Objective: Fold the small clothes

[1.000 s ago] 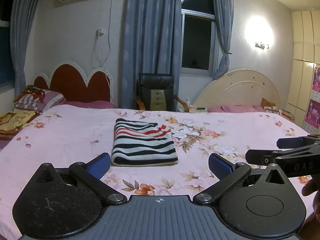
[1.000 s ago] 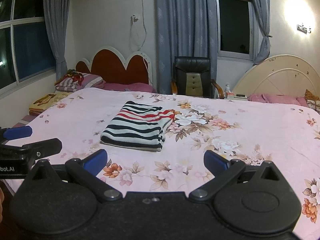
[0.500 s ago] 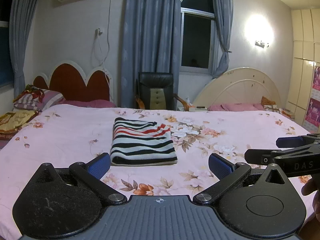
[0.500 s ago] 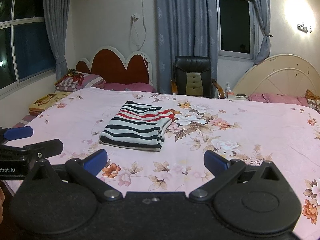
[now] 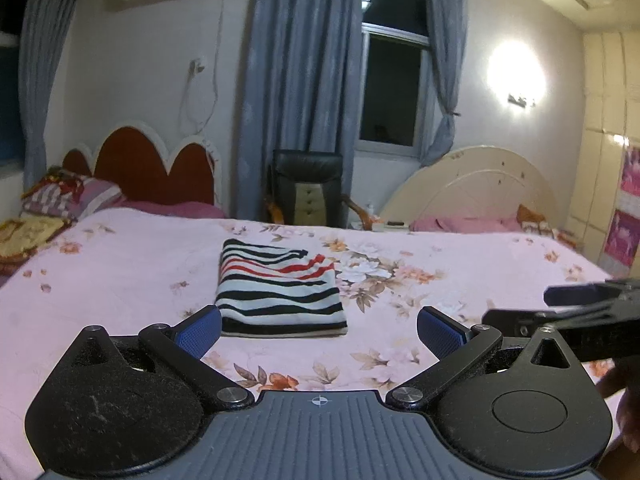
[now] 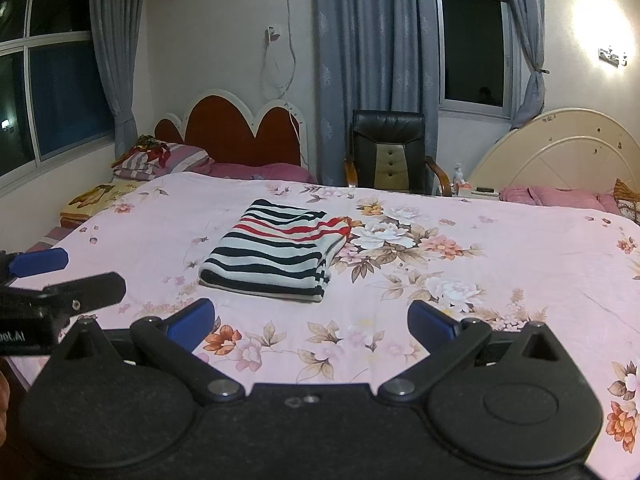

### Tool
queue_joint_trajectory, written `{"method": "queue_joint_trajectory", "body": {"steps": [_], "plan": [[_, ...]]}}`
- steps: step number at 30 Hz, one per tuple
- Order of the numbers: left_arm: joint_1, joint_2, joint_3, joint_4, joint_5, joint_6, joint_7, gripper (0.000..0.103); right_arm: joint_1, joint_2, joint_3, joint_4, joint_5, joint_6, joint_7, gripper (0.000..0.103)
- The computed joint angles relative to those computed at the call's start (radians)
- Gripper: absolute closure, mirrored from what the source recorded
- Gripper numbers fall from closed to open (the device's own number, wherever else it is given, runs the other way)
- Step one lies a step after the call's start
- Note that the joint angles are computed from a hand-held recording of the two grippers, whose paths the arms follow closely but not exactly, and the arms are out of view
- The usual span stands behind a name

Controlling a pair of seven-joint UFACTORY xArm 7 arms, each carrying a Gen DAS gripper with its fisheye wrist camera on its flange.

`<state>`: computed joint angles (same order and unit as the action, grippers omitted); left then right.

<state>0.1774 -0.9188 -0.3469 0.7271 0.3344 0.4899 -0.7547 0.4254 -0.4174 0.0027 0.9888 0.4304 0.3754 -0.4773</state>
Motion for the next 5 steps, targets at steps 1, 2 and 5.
{"method": "queue_joint_trajectory", "body": {"steps": [1, 2, 5], "plan": [[0.008, -0.003, -0.004, -0.001, 0.006, -0.001, -0.002, 0.0, -0.002, 0.0, 0.002, 0.001, -0.003, 0.002, 0.004, 0.001], [0.012, -0.003, -0.008, 0.001, 0.012, -0.001, 0.0, 0.0, -0.002, 0.0, 0.001, 0.0, -0.002, 0.001, 0.005, 0.001], [0.015, -0.001, -0.011, 0.005, 0.016, 0.003, -0.001, 0.0, -0.001, 0.003, 0.001, 0.003, -0.003, 0.001, 0.005, 0.001]]}}
